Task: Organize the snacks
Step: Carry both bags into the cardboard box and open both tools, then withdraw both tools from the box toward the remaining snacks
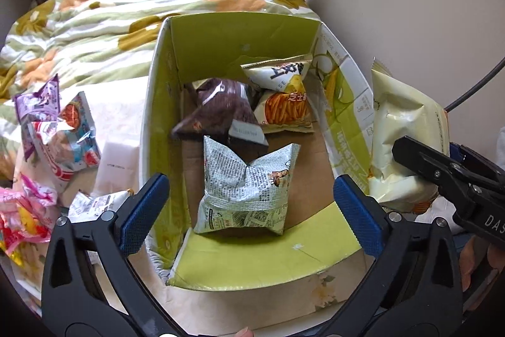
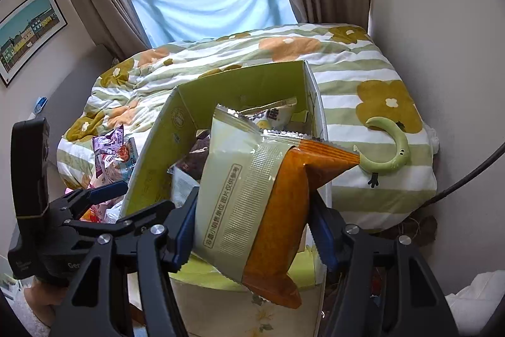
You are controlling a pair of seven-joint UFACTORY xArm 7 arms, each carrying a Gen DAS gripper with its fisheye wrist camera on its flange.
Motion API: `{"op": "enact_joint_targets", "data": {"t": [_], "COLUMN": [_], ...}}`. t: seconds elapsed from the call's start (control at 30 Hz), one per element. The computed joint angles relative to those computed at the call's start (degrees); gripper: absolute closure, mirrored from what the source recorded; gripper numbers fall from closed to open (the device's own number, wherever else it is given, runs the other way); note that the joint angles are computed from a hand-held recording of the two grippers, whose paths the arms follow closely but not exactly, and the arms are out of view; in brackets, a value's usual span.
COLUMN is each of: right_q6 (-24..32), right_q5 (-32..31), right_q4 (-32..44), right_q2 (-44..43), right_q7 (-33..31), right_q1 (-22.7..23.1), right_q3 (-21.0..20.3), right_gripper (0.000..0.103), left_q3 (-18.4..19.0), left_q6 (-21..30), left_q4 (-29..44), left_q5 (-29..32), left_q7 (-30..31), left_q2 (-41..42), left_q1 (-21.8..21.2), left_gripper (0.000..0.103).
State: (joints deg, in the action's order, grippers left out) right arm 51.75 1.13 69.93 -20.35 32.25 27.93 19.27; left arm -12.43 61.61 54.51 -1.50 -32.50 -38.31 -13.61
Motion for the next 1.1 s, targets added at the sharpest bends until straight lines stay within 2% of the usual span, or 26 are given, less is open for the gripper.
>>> {"op": "enact_joint_targets", "data": {"t": [0.17, 0.43, 0.73, 0.77, 0.8, 0.83, 0.87, 0.97, 1.1], "right_q6": [-0.8, 2.1, 0.1, -0.1, -0.2, -0.3, -0.9, -3.0, -4.3], "right_q5": [1.2, -1.1, 1.8, 1.2, -0.2, -1.8, -3.3, -7.3, -6.6], "right_q4": [-0.5, 5.9, 4.6, 4.1, 3.7, 3.3, 2.6, 0.0, -2.3], "right_q2": [0.7, 7.5, 10.4, 10.0, 9.7, 9.3, 8.7, 6.0, 3.5], "right_q7": [-1.6, -4.3, -5.5, -4.9, -3.9, -2.9, -2.0, -0.2, -0.4], "right_q1": [0.4, 1.5, 3.7, 3.7, 3.6, 3.4, 3.3, 2.8, 2.9], "right_q3": [-0.7, 0.4, -0.8, -0.7, -0.4, 0.0, 0.3, 1.2, 1.1], "right_gripper": [0.044, 0.043, 0.042, 0.041, 0.032, 0.013, 0.001, 0.001, 0.001], "left_q3": [-0.4, 0.0, 0.5, 0.6, 0.6, 0.4, 0.3, -0.2, -0.7], "left_q6": [3.5, 7.6, 9.8, 9.7, 9.7, 9.8, 9.9, 10.0, 10.0], "left_q4": [-0.1, 1.8, 0.0, -0.2, -0.3, -0.3, -0.5, -0.8, -0.8], "left_q5": [1.3, 2.2, 1.4, 1.2, 1.0, 0.9, 0.8, 0.7, 0.6], "left_q7": [0.0, 1.2, 1.4, 1.4, 1.3, 1.3, 1.2, 1.0, 0.8], "left_q2": [-3.2, -5.0, -8.7, -9.0, -9.2, -9.3, -9.6, -10.0, -10.3], "left_q1": [0.3, 1.7, 2.8, 2.9, 2.9, 2.9, 2.9, 2.9, 2.6], "left_gripper": [0.000, 0.000, 0.000, 0.000, 0.000, 0.000, 0.000, 0.000, 0.000]}}
